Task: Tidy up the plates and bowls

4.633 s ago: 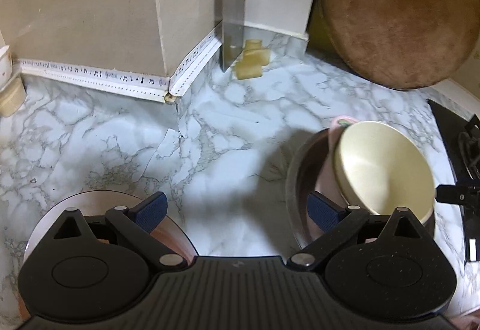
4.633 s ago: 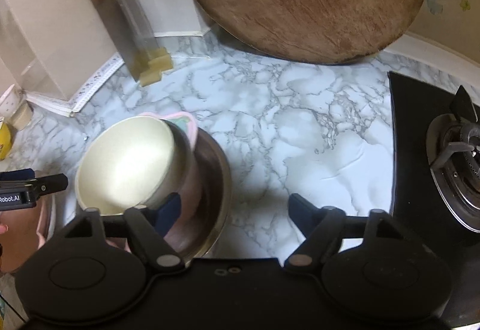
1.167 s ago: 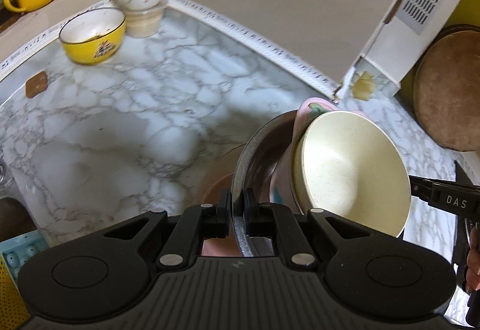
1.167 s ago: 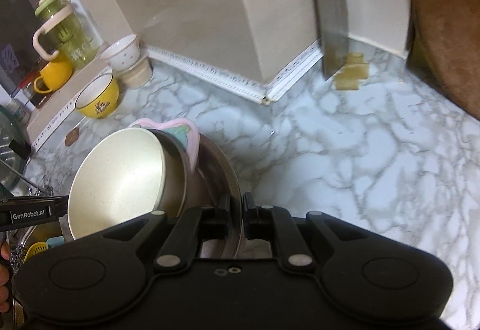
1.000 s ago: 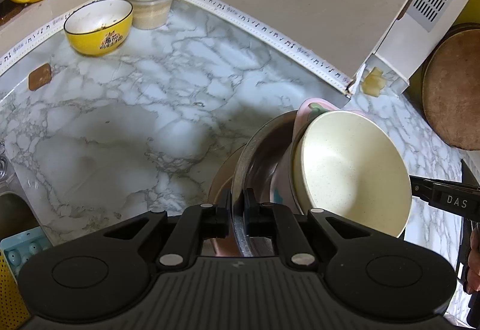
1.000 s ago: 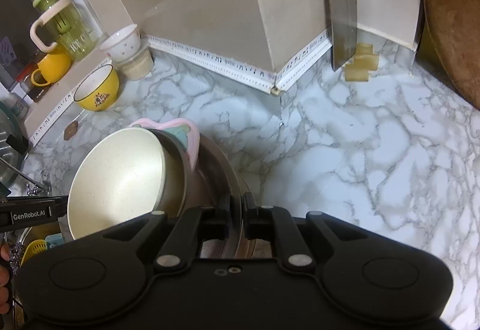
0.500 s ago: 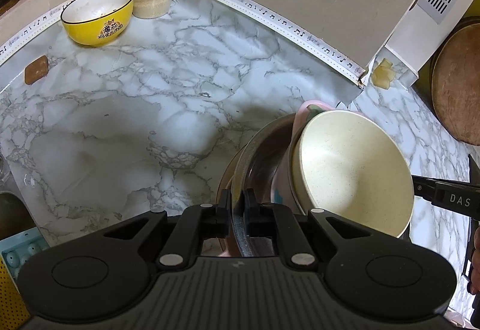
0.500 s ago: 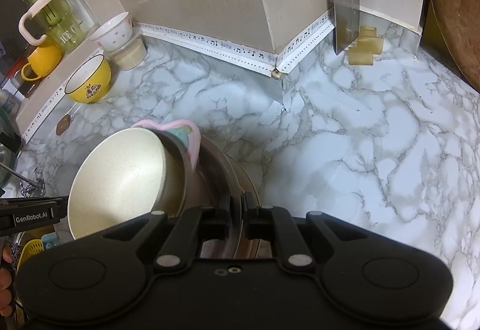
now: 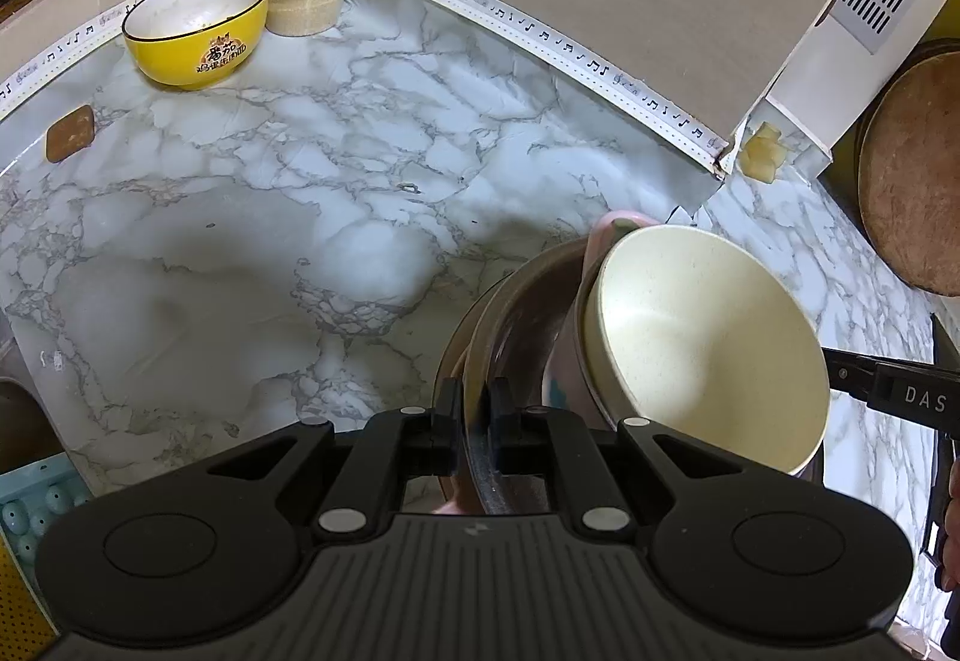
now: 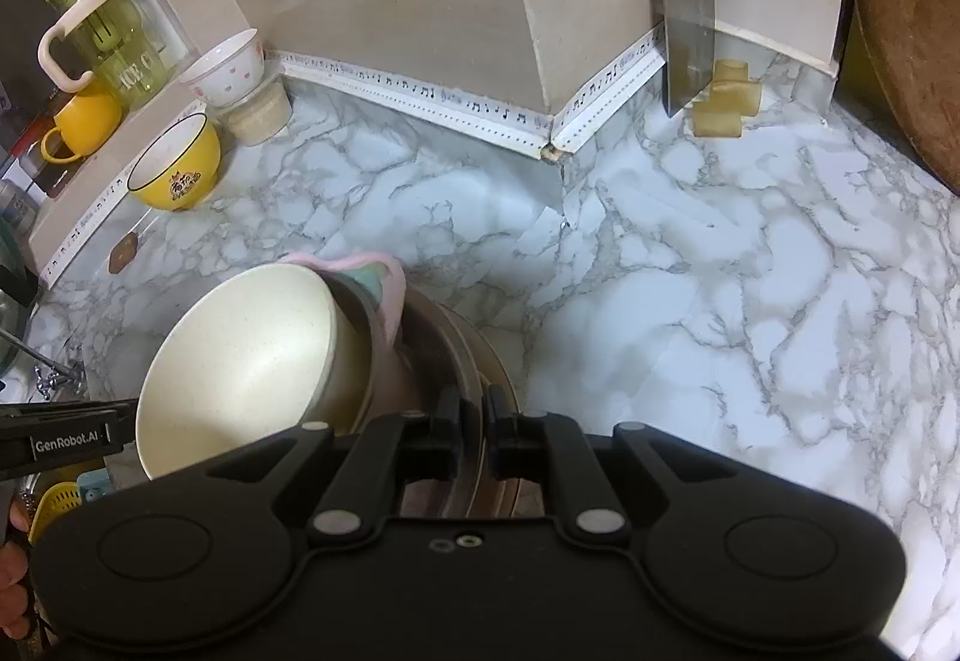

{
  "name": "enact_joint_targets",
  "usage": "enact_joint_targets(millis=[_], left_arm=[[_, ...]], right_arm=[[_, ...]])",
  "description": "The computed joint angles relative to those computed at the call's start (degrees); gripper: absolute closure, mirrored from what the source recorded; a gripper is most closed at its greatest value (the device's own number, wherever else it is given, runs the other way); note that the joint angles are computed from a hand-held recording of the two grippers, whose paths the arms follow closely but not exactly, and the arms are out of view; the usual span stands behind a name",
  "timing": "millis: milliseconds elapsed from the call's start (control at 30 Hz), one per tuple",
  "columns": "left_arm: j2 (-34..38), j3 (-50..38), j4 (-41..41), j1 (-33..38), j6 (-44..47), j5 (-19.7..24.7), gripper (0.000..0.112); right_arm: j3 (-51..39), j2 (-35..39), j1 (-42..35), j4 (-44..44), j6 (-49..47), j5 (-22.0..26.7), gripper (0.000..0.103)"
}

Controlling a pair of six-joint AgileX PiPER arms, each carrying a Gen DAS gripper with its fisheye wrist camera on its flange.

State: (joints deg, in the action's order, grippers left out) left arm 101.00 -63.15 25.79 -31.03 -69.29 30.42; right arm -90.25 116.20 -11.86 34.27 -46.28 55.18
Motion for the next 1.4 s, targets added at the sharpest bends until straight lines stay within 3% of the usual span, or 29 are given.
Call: enact_joint_targets(millis=[367,767,800,867,900,933,1000,1067,1400], left_arm=[[-2.0,1.4,7.6,-2.5,-5.6,1.2,0.103],[-8.9,5.7,20.7,-10.5,-17.9,7.6,0.102],[-9.4,6.0,21.5,-11.2,-18.6,8.0,0.102],[-10.4,6.7,22.3,-12.4,-19.5,8.6,0.100],[-10.8,7.1,22.9,-13.3,-20.4,9.1,0.094],[-11.3,7.5,23.7,-14.0,-21.3,9.4,0.089],[-12.2,8.7,25.9,-15.8,-24.2,10.0,0.056],[-13.0,9.9,28.5,-18.0,-27.9,11.1,0.044],[-15.7,13.1,34.2,-26.2,-37.4,16.5,0.033]], right_arm=[[3.0,-3.2,-2.1,2.3,-2.0,0.1,0.092],[14.3,-14.4,-7.1,13.7,-18.2,0.5,0.089],[15.2,-15.1,-7.6,14.9,-19.4,0.9,0.086],[16.8,-16.2,-8.4,16.5,-21.4,1.9,0.062],[17.5,-16.8,-8.7,17.3,-22.2,2.2,0.027],[18.6,-17.4,-9.0,18.1,-23.2,2.4,0.003],[21.2,-19.3,-9.5,19.5,-25.8,1.9,0.006],[22.7,-20.5,-9.6,19.8,-26.8,2.2,0.006],[29.8,-26.4,-13.3,24.3,-33.5,3.0,0.001]])
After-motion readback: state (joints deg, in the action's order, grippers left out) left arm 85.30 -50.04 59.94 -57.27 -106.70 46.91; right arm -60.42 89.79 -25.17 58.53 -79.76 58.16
